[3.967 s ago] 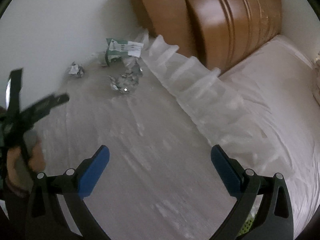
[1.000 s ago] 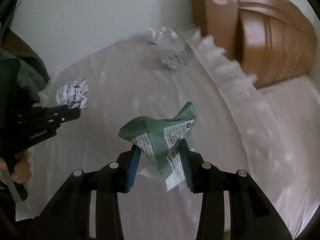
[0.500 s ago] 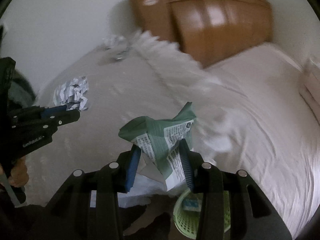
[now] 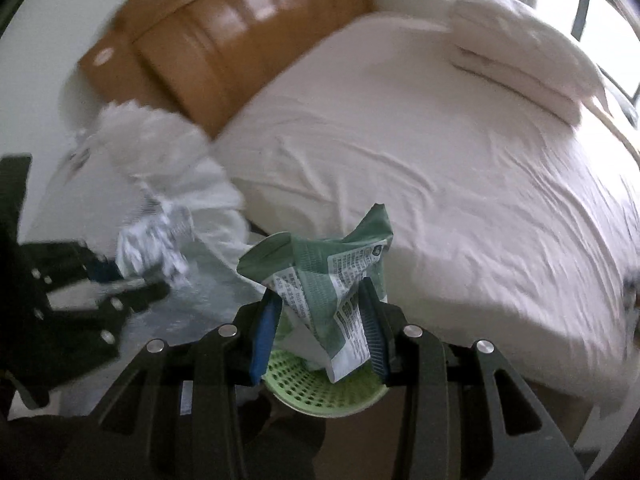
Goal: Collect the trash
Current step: 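Carry the paper and green wrapper to the wastebasket and release them inside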
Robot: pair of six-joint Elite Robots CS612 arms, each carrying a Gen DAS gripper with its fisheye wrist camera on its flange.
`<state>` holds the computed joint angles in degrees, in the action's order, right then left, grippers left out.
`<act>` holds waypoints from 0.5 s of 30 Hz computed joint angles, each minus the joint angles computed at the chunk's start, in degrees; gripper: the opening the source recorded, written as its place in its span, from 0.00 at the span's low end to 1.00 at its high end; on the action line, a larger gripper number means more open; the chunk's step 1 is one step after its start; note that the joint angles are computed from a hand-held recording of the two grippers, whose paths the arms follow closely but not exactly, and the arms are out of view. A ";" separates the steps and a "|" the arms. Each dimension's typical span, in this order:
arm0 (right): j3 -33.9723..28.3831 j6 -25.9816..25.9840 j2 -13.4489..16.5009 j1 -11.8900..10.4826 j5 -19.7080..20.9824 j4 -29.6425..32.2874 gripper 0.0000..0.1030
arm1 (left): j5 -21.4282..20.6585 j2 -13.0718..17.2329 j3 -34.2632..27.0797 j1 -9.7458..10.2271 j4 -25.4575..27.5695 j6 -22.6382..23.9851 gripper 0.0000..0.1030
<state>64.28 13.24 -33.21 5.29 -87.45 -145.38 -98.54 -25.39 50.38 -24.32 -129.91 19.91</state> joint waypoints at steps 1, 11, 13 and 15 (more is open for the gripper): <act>1.20 1.00 -0.45 -0.40 -0.34 -0.32 0.39 | -0.09 0.46 -0.63 -0.17 0.83 0.60 0.25; 8.52 3.92 -3.07 -3.09 0.05 -2.91 0.39 | -0.51 -0.18 0.86 -1.99 0.77 1.58 0.72; 9.10 4.03 -3.28 -3.20 0.18 -3.20 0.39 | -0.95 -0.57 1.58 -2.10 -0.26 1.71 0.78; 9.07 3.98 -3.27 -3.18 0.27 -3.16 0.39 | -0.92 -0.72 1.67 -2.13 -0.67 1.33 0.83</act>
<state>73.35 17.22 -36.48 2.11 -87.17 -148.54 -99.46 -26.11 52.05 -26.45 -130.57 21.24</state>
